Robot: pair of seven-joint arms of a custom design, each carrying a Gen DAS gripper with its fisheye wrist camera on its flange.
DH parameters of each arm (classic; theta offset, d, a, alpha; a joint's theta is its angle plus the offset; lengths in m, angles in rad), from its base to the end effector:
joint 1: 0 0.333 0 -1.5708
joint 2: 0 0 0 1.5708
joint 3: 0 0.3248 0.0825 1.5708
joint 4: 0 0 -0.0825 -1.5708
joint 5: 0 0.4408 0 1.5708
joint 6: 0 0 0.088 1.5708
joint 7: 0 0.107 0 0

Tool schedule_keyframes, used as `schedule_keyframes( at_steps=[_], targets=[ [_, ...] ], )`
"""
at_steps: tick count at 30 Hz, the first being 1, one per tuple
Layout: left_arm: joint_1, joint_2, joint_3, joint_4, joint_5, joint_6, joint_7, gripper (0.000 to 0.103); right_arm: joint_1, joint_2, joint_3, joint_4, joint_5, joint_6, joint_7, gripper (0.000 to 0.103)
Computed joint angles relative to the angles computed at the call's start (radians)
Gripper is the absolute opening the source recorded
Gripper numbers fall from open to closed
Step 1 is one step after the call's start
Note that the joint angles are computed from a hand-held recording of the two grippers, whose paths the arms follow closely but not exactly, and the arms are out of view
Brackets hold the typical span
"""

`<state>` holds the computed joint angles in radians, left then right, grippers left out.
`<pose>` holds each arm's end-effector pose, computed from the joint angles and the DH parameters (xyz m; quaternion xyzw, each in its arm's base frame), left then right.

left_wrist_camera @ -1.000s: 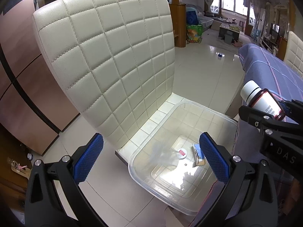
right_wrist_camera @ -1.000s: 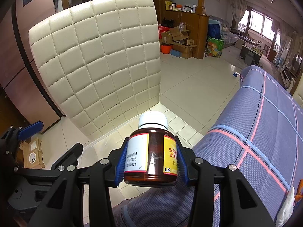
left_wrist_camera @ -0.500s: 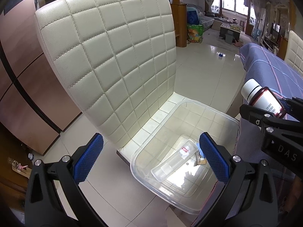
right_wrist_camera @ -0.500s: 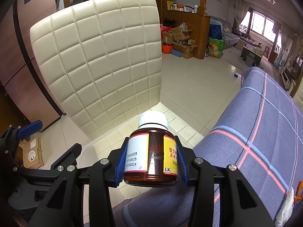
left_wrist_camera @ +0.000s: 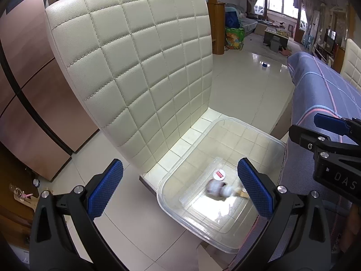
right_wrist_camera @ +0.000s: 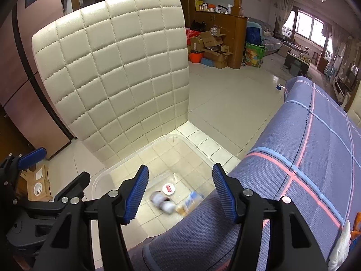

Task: Collect trash
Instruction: 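Open the left gripper to drop the tray while the right gripper drops the bottle, then move both open grippers back over the table toward the remaining trash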

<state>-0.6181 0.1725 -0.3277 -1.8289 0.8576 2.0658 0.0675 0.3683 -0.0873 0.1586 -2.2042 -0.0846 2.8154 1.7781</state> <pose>0.4336 -0.5171 0.4488 -0.7160 0.6042 -0.1819 0.2987 0.5241 0.3116 0.4791 -0.7815 0.5213 -0.1687 0.2983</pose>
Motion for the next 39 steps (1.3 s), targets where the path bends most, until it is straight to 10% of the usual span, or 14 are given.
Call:
schedule_keyframes(
  at_steps=[26,39],
  targets=[
    [-0.054,0.000,-0.029,0.068,0.030,-0.043,0.029,0.100,-0.076,-0.241,0.040,-0.187,-0.021,-0.004,0.046,0.058],
    [-0.184,0.213,-0.003,0.349,0.032,-0.001,0.171,0.100,-0.251,-0.594,0.061,-0.447,-0.016,-0.091,0.111,0.058]
  ],
)
